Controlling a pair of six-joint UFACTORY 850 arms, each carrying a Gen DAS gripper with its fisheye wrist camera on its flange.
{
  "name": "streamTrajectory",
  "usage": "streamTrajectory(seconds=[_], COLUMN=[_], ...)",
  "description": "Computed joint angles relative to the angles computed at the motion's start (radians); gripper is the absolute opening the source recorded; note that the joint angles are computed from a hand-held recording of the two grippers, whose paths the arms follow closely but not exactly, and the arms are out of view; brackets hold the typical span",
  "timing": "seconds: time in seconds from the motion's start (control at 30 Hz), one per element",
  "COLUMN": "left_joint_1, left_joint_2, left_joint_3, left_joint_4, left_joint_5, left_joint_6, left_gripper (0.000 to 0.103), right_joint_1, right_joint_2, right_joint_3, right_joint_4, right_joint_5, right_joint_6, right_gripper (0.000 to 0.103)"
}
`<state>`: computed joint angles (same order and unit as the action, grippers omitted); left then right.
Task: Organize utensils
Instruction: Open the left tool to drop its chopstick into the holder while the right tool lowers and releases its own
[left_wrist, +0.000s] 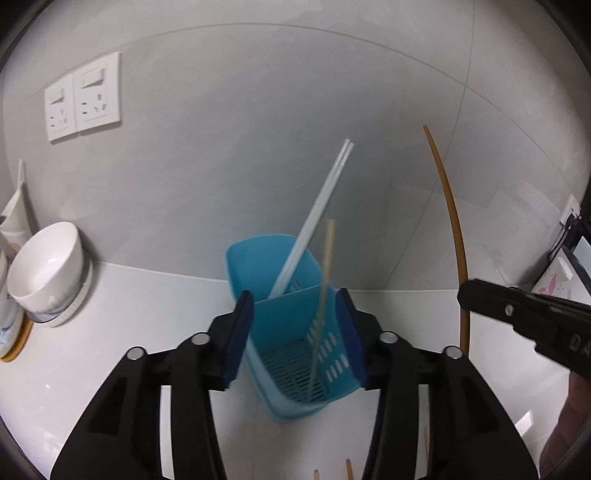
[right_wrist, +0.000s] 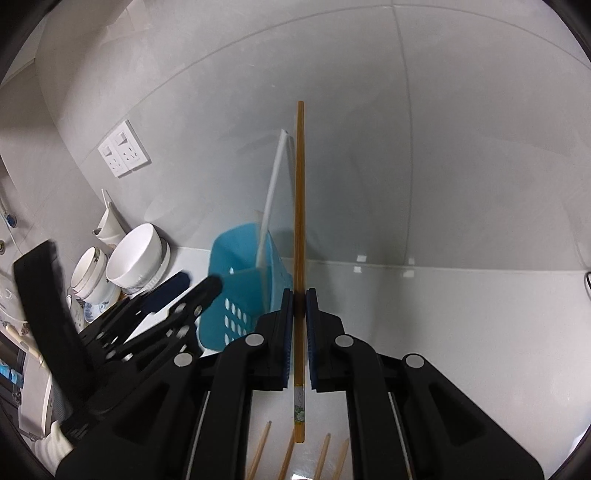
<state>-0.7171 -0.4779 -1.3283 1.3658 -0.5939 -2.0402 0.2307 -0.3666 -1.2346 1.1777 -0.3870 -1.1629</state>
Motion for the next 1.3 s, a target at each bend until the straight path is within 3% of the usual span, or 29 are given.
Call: streamTrajectory(seconds=[0.2, 0.4, 0.77, 1.0, 1.3], left_joint_1=[-0.003, -0.031, -0.005, 0.005, 0.01], left_joint_2=[0.041, 0.074, 0.109, 0.115, 0.116], left_joint_3=[0.015, 0.029, 0.073, 0.102, 0.119], left_joint_4=[-0.209, -0.259, -0.291, -0.305, -0.313], left_joint_5=[-0.032, -0.101, -0.102, -0.096, -0.086], left_joint_6=[0.149, 0.156, 0.157, 0.14, 0.135], left_gripper=[0.077, 0.097, 0.097, 0.097, 0.097], right_joint_1=[0.017, 0.031, 0.072, 0.1, 0.117], right_joint_2=[-0.02, -0.035, -0.057, -0.082, -0.112], right_joint_3=[-0.037, -0.056, -0.037, -0.015, 0.0], right_joint_4=[0.065, 0.206, 0.736, 0.85, 0.86], right_joint_5=[-0.02, -0.02, -0.037, 0.002, 0.061], right_joint_6=[-0.056, -0.181, -0.658, -0.786, -0.809], right_gripper=[0.006, 0.006, 0.006, 0.006, 0.006])
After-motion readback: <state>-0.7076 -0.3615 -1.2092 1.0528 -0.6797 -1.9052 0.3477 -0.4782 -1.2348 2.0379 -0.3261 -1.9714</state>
